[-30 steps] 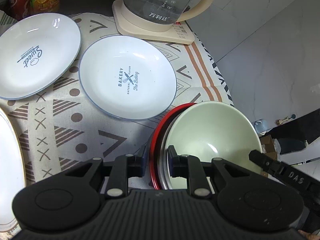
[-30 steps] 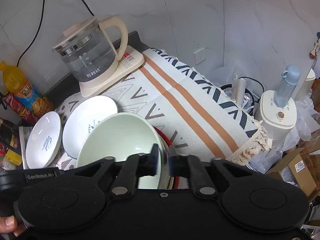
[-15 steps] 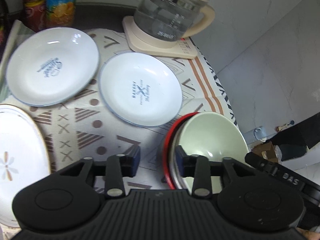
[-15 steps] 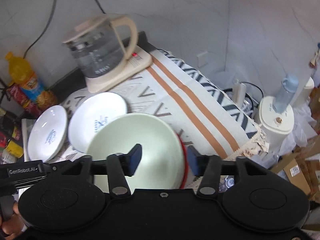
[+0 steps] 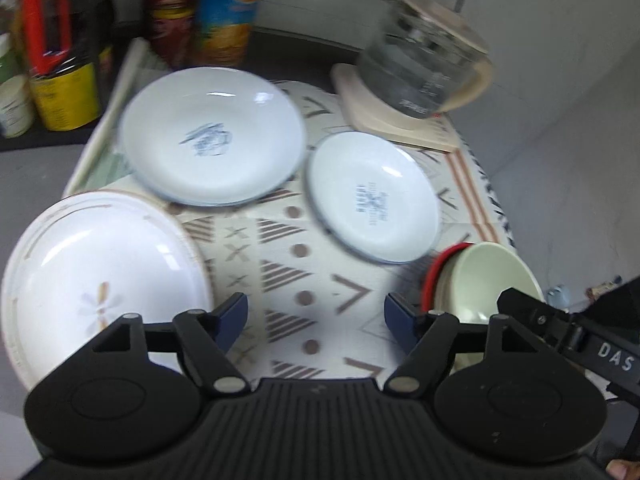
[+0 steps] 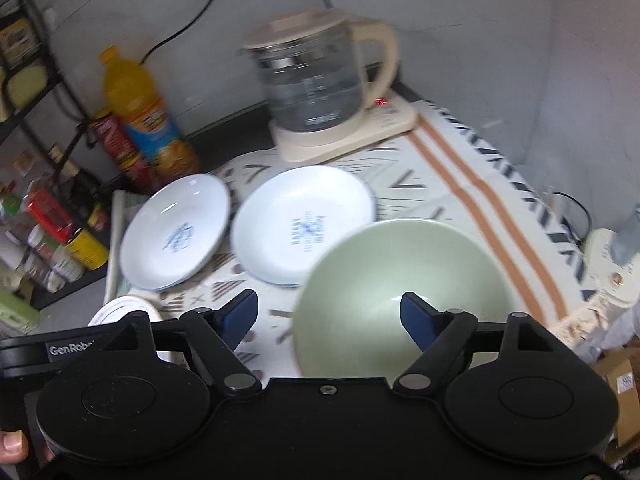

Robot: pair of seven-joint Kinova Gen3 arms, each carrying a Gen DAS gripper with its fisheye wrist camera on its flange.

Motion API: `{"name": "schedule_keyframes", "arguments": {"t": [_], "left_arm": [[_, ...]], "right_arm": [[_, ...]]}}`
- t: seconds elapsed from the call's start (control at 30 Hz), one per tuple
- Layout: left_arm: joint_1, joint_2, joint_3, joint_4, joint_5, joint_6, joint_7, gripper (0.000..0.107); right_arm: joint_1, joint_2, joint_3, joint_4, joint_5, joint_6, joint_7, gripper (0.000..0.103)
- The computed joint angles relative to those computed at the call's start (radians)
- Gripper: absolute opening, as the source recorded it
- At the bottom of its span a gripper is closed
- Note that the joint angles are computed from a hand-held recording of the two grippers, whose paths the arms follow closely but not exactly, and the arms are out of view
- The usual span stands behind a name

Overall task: Organize plates and bowls
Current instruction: 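Open both grippers and pull them back from the bowl stack, then move both grippers toward the rim of the white 'Sweet' plate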

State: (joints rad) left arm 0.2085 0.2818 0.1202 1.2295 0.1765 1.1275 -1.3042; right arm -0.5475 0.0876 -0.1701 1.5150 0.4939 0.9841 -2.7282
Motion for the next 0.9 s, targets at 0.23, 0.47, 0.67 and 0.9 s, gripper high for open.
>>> {"name": "schedule_keyframes", "arguments": {"t": [0.23,0.47,0.67,0.9], "left_arm": [[-0.025,-0.022,-0.028,0.037,-0.025,0.009,0.050,0.076],[-0.041,-0.019,-0.042,0.038,-0.061,0.021,0.109,0.076],[-0.048,0.013,-0.048,-0.003,-0.082,0.043,0.146,0.076],[-0.046,0.069,-0.065,-0.067,-0.109,0.056,0.238,0.076]], "right_arm": [[-0.006,0.055,0.004,-0.057,-0.057,-0.044,0.111,0.080],[-0.005,0.118,0.022,-0.128,-0.148,-0.081,0.270,0.082],[0.016,0.185,0.037,-0.215,-0.249,-0.073,0.433,0.085],[0.042,0.282,0.050,-0.356,-0.355,-0.016,0.627,0.085]]}}
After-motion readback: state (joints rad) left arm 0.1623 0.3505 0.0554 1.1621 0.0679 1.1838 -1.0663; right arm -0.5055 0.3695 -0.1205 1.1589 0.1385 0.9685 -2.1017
